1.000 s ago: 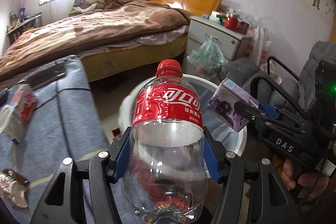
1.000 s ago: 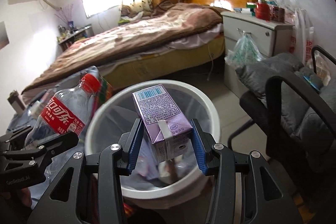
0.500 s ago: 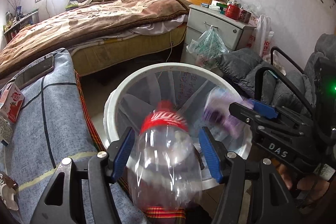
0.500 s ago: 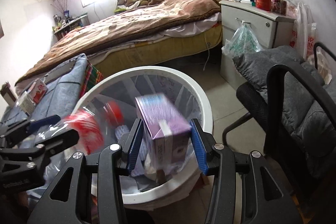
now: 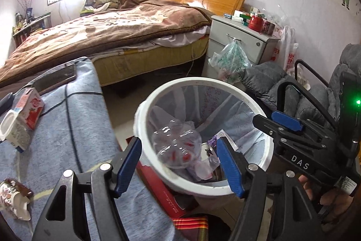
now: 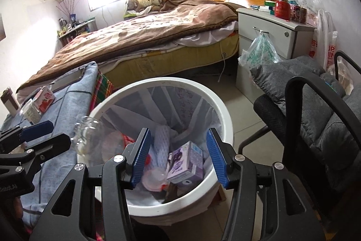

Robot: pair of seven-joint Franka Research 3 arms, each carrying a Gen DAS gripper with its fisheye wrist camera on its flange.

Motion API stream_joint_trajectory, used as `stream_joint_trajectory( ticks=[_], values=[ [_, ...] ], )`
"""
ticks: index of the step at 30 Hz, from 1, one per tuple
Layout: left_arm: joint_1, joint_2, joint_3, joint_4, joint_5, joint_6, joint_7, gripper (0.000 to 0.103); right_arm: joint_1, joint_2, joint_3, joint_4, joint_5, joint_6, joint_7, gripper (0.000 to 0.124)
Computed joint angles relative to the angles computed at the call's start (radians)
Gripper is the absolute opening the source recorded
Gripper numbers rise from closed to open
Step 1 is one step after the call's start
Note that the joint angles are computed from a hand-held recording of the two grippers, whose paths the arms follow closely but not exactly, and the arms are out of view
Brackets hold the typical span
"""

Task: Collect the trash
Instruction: 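Carry the bottle and carton over the white bin and open both tools, then move both open tools back over the bed toward the paper cup and wrapper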

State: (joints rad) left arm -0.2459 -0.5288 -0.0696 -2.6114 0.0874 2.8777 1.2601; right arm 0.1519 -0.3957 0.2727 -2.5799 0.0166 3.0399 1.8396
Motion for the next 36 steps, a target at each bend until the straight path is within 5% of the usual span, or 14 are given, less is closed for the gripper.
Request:
stream_joint_trajectory(
  ticks=[10,25,36],
  values=[
    [0.113,-0.134,-0.055,-0.078,0.092,-0.020,-0.081,0.071,0.035,-0.013,0.019,-0.003,0.013,0.035,-0.009,0.053],
    [0.180,-0.324,-0.002,-0.195,0.134,-0.075,-0.124,0.071,0.125,0.011,0.029,0.022,0.052,0.069,-0.065,0.053],
    [0.330,-0.519,0.027,-0.311,0.183,-0.206,-0.162,0.071,0.277,0.079,-0.011,0.072,0.105,0.080,-0.171,0.053]
  ],
)
